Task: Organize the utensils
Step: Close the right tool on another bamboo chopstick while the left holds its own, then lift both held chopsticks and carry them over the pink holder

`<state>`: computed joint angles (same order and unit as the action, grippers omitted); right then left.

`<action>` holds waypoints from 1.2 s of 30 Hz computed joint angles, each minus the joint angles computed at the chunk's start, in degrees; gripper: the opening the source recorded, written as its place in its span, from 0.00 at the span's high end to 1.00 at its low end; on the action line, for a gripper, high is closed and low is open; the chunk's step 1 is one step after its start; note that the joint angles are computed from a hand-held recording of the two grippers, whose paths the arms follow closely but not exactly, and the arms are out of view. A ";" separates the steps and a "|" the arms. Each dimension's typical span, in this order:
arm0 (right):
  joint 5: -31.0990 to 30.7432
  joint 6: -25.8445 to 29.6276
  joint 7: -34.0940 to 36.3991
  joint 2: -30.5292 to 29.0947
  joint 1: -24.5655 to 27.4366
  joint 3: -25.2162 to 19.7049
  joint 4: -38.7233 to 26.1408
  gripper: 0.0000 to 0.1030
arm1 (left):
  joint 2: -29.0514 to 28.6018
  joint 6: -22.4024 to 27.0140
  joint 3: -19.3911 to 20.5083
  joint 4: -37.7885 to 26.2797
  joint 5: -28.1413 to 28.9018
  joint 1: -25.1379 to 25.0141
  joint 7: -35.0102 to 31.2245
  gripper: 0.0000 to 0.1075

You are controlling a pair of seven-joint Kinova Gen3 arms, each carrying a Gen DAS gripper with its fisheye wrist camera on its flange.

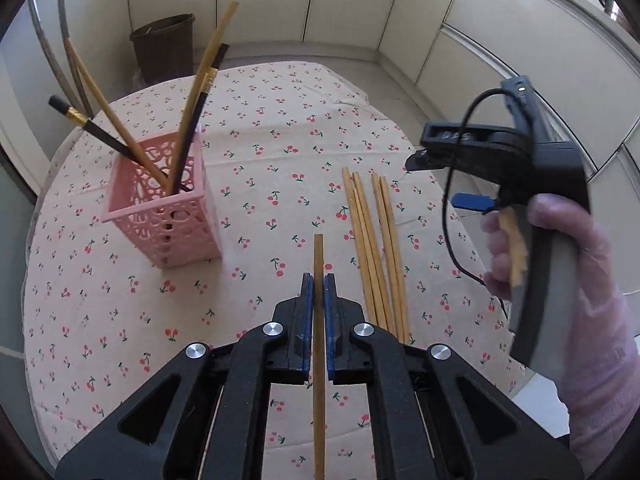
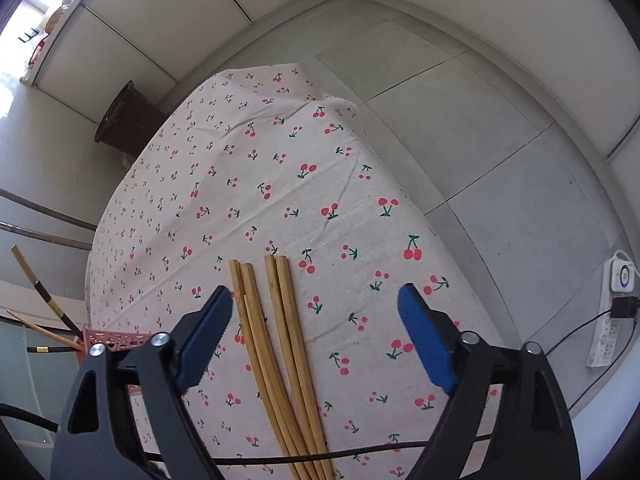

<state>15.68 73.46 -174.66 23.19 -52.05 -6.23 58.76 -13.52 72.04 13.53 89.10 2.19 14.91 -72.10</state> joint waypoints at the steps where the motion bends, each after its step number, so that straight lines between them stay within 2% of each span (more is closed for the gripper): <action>1: 0.87 1.57 0.99 1.29 -0.53 0.21 -1.68 0.34 | -0.93 -0.08 -0.39 0.32 0.09 0.11 -0.63 0.96; 5: 0.97 4.35 4.74 4.46 -0.83 0.39 -5.31 0.51 | -2.01 -0.98 -0.21 0.14 0.34 0.21 -2.04 0.96; 8: 1.68 5.70 5.57 6.00 -0.39 -0.76 -7.00 0.55 | -2.79 -0.52 -0.61 0.08 1.19 0.07 -2.65 0.96; 11: 1.15 7.79 7.35 7.75 -1.15 0.38 -9.34 0.62 | -3.00 0.60 -1.36 -0.43 2.34 -0.19 -3.49 0.96; 18: 1.06 8.03 7.36 8.42 -1.86 1.29 -10.26 0.62 | -3.40 1.43 -1.76 -0.40 3.37 -1.23 -4.62 0.95; 21: 1.34 9.18 8.18 9.32 -1.05 -0.08 -11.83 0.62 | -3.49 1.62 -1.95 -0.42 3.53 -1.63 -4.62 0.95; 24: 0.87 16.04 13.49 13.54 -5.35 5.81 -19.18 0.67 | -3.54 1.47 -1.79 -0.35 3.35 -1.89 -4.70 0.95; 26: 2.39 18.35 16.59 15.46 -7.60 7.79 -21.94 0.83 | -3.76 1.38 -1.63 -0.46 3.27 -2.06 -4.41 0.95; 27: 2.46 18.11 16.74 15.37 -7.51 7.19 -22.03 0.92 | -4.09 1.00 -1.60 -0.37 3.21 -2.20 -4.16 0.95; 29: 1.94 14.89 14.97 13.49 -6.54 5.41 -19.02 0.92 | -4.99 0.06 -2.21 -0.03 3.69 -2.38 -4.15 0.95; 31: 4.32 10.23 12.93 10.43 -5.66 2.25 -14.09 0.92 | -5.97 -0.61 -3.90 0.00 5.40 -2.40 -4.87 0.96; 34: 7.06 5.33 11.08 6.00 -8.24 3.60 -8.43 0.92 | -7.02 -0.78 -5.18 -0.38 6.49 -2.97 -5.78 0.96; 36: 9.24 5.13 10.33 4.05 -10.38 4.38 -7.50 0.92 | -7.70 -0.74 -5.97 -0.57 7.05 -3.37 -6.48 0.96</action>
<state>24.92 78.59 -164.33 27.24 -62.43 -1.85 51.26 -21.22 71.30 7.56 88.53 9.24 11.54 -78.58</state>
